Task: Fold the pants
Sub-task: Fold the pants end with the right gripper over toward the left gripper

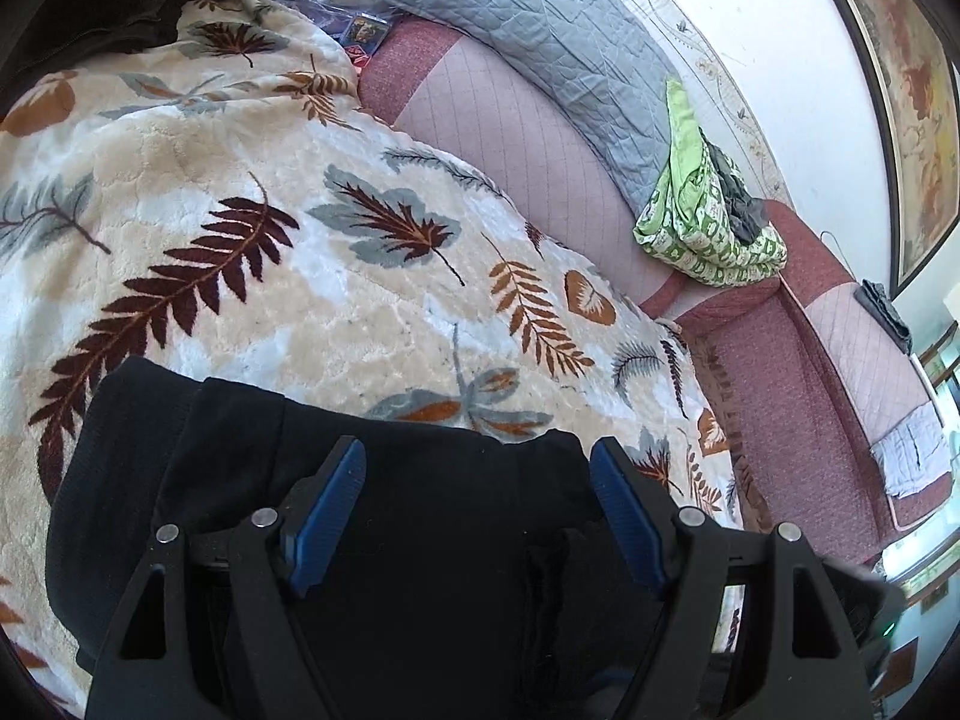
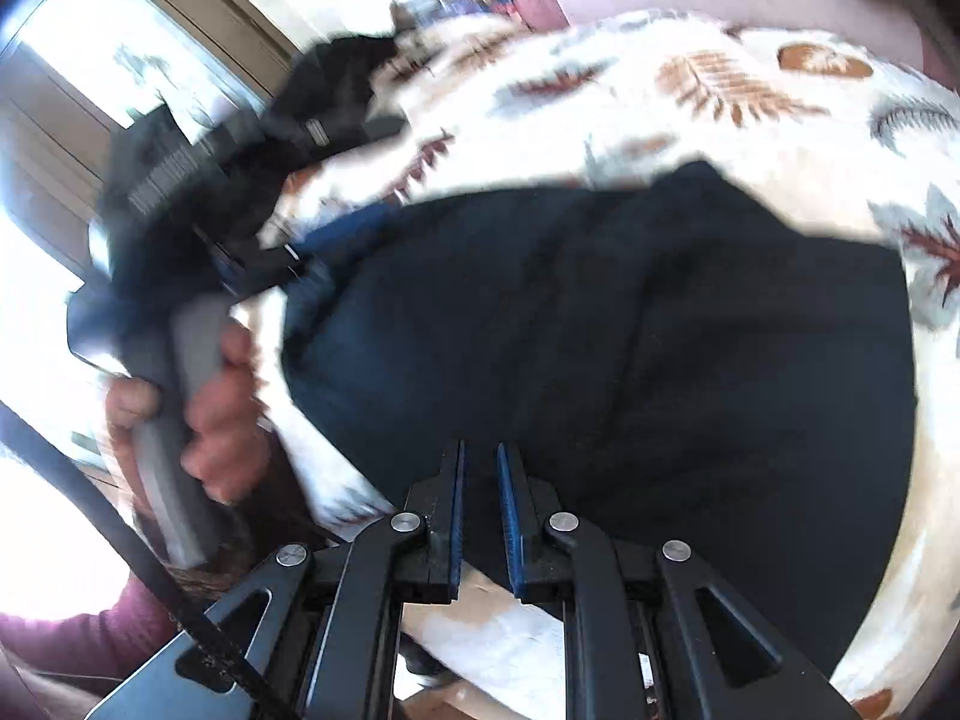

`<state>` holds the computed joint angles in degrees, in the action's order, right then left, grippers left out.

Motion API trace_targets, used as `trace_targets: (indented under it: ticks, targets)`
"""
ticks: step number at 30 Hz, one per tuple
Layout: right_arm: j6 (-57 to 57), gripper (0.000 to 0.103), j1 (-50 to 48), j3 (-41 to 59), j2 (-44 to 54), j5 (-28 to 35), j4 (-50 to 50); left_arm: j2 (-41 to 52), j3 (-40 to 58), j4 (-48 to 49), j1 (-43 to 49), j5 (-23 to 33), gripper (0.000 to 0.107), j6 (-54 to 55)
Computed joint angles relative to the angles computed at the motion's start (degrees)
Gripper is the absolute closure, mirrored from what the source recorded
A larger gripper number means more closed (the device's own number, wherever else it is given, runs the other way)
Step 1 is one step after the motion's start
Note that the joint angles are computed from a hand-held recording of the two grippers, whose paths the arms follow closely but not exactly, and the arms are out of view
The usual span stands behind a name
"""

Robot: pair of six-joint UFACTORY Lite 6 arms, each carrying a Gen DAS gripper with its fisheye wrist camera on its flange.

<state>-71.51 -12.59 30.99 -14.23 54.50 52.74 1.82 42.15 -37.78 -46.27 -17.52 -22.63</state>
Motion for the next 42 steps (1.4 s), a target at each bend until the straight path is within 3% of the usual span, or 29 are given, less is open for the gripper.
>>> trace_targets:
  ticks: [2,4,10,12,16,18,22,26,28,30,33,36,42]
  targets:
    - [0.8,0.089,-1.49,1.89,-1.31,1.78,0.03,-0.32,-0.39,-0.25,0.17,-0.07,0.031,-0.22]
    - [1.88,0.089,-1.34,4.3,-0.35,-0.26,0.85,-0.6,-0.88,1.33,0.49,-0.08,0.031,-2.04]
    - [7.96,0.089,7.85,10.51,14.18,-14.53,0.91,-1.15,-1.19,-0.11,0.48,0.06,0.031,-0.74]
    - [6.88,0.089,8.38,11.66,17.82,-13.79,2.14,-1.67,-1.48,-1.01,0.45,0.12,0.031,-0.15]
    - [7.49,0.088,9.26,15.26,15.48,-11.98,1.44,-2.85,-2.31,0.79,0.95,-0.28,0.031,-2.15]
    - [8.92,0.078,9.16,18.29,16.0,-13.02,0.89,-3.14,-2.64,4.21,1.42,-0.56,0.031,-5.54]
    - [13.79,0.077,8.66,28.9,26.96,-14.88,-0.7,-2.92,-2.48,5.09,1.88,-0.14,0.03,-6.19]
    - [26.6,0.079,10.54,41.91,41.95,-21.48,-14.48,-2.8,-2.4,4.26,2.28,0.08,0.03,-5.34]
    - [29.58,0.075,10.06,46.37,45.45,-22.87,-15.84,-2.85,-2.47,2.16,2.34,-0.11,0.03,-3.37]
    - [35.09,0.069,10.43,47.87,45.19,-25.22,-19.57,-3.06,-3.11,5.13,3.06,-0.32,0.03,-6.24]
    - [30.23,0.067,8.07,46.95,41.59,-23.41,-13.57,-2.91,-3.76,10.36,4.14,-0.55,0.03,-11.85]
    - [22.44,0.054,4.09,39.29,33.26,-21.93,-9.03,-2.57,-3.69,11.24,4.34,-0.41,0.03,-12.99]
    - [6.38,0.052,-10.07,19.67,17.62,-19.03,-3.29,-2.4,-3.4,7.19,3.67,-0.27,0.03,-9.51]
